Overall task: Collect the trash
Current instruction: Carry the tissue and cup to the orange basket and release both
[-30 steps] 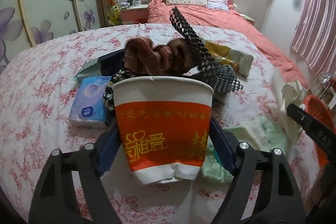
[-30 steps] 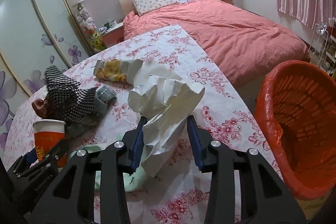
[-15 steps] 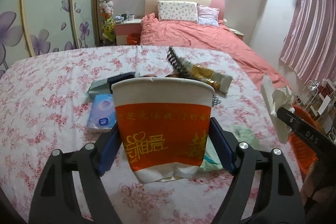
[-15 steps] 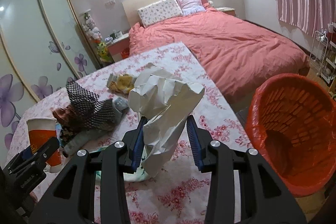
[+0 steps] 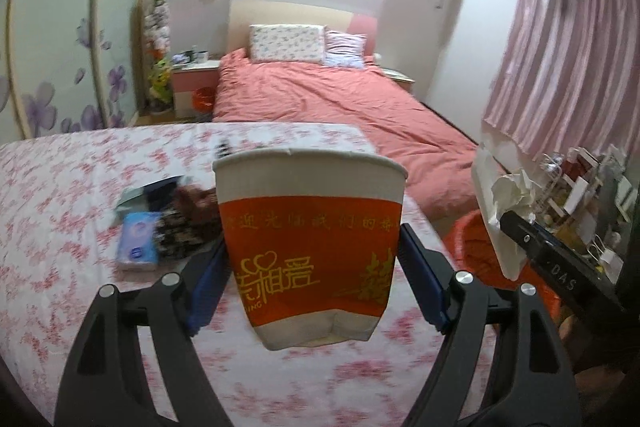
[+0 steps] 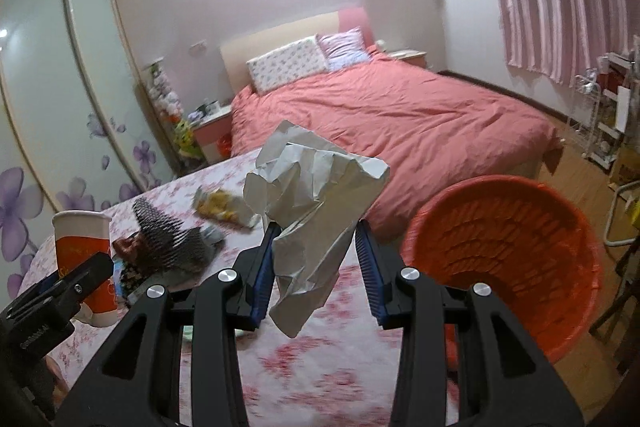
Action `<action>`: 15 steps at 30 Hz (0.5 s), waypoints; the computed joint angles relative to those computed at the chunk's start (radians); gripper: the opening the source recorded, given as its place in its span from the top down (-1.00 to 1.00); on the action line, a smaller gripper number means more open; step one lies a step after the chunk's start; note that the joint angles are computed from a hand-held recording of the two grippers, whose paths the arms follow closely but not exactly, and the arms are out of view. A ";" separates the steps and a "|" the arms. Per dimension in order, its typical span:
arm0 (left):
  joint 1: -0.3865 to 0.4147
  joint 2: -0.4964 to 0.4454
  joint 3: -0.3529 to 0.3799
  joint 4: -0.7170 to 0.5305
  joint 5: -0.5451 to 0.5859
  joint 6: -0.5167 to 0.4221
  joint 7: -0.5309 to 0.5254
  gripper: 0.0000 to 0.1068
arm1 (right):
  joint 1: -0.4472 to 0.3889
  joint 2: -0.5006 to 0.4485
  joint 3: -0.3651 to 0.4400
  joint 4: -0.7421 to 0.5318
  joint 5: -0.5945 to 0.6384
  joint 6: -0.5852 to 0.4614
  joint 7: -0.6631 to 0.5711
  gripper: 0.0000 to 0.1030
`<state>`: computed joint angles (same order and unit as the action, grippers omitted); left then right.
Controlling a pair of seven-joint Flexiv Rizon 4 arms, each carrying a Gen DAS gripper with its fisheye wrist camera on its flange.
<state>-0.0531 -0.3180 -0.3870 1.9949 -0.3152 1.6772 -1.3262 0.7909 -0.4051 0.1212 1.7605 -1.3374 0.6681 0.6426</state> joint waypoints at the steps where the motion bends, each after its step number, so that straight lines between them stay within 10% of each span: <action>1: 0.006 -0.005 -0.025 -0.005 0.001 0.001 0.009 -0.45 | 0.003 0.017 0.001 0.019 -0.001 -0.021 0.010 0.24; 9: 0.014 -0.090 -0.188 -0.093 0.018 -0.033 0.094 -0.45 | -0.018 0.097 0.045 0.125 0.024 -0.157 0.079 0.24; 15: -0.107 -0.197 -0.165 -0.239 0.031 -0.116 0.185 -0.45 | -0.057 0.139 0.072 0.192 0.054 -0.191 0.143 0.24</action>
<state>-0.1605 -0.5151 -0.5524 1.7563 -0.2843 1.5609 -1.1414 0.7335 -0.2660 0.1933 1.9530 -1.2831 0.4772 0.7852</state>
